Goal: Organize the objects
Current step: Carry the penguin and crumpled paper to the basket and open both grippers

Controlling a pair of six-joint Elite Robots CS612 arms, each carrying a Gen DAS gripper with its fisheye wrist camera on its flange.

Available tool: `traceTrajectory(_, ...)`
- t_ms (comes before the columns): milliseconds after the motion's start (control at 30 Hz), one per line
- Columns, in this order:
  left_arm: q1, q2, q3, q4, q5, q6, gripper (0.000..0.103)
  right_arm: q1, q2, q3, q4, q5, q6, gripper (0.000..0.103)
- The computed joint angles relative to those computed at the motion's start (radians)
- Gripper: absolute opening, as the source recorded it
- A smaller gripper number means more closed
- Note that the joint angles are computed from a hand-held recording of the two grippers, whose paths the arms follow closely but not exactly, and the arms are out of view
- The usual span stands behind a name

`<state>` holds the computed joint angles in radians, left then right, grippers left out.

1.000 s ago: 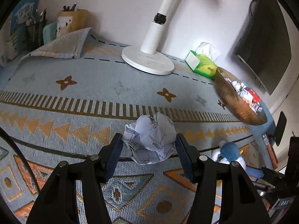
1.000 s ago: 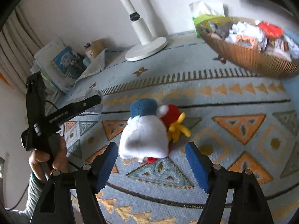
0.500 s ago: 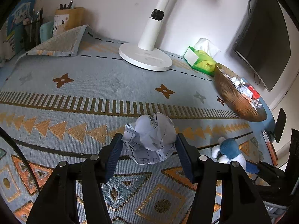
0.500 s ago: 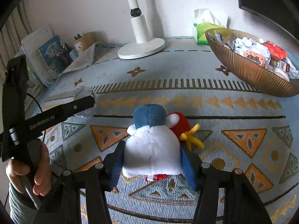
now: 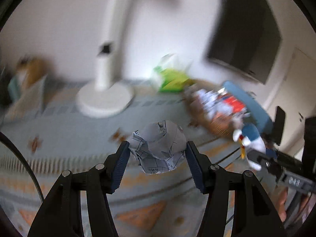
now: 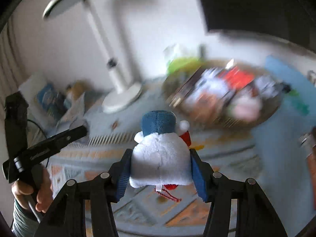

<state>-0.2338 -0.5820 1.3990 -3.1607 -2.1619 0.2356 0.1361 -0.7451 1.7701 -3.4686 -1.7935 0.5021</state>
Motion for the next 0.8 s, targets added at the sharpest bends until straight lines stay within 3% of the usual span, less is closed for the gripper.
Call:
traceTrajectory(133,-0.042,-0.002,-0.044,0.036,-0.058,0.043,0.055,-0.037,-0.034,0.020,-0.039,-0.097,-0.001,0.055)
traceTrajectory(367,-0.101,0.044,-0.141,0.086,-0.120,0.004,0.055,-0.102,-0.056,-0.003,-0.045,-0.164,-0.026,0.055)
traceTrajectory(567,-0.133,0.073,-0.196,0.091,-0.109,-0.014,0.055,-0.150,-0.047,-0.057,0.010,-0.134,-0.041,0.055)
traceTrajectory(633,-0.140,0.085,-0.218,0.093,-0.111,-0.037,0.062,-0.159,-0.037,-0.075,0.019,-0.125,-0.047,0.055)
traceTrajectory(667,-0.144,0.091,-0.229,0.105,-0.110,-0.043,0.075,-0.166,-0.031,-0.087,0.029,-0.113,-0.055,0.056)
traceTrajectory(700,-0.148,0.098,-0.242,0.115,-0.109,-0.050,0.079,-0.175,-0.025,-0.098,0.049,-0.097,-0.053,0.057)
traceTrajectory(767,-0.152,0.113,-0.263,0.153,-0.110,-0.052,0.079,-0.192,-0.015,-0.108,0.077,-0.051,-0.028,0.082)
traceTrajectory(800,-0.153,0.115,-0.269,0.178,-0.103,-0.052,0.079,-0.199,-0.011,-0.109,0.087,-0.039,-0.012,0.086)
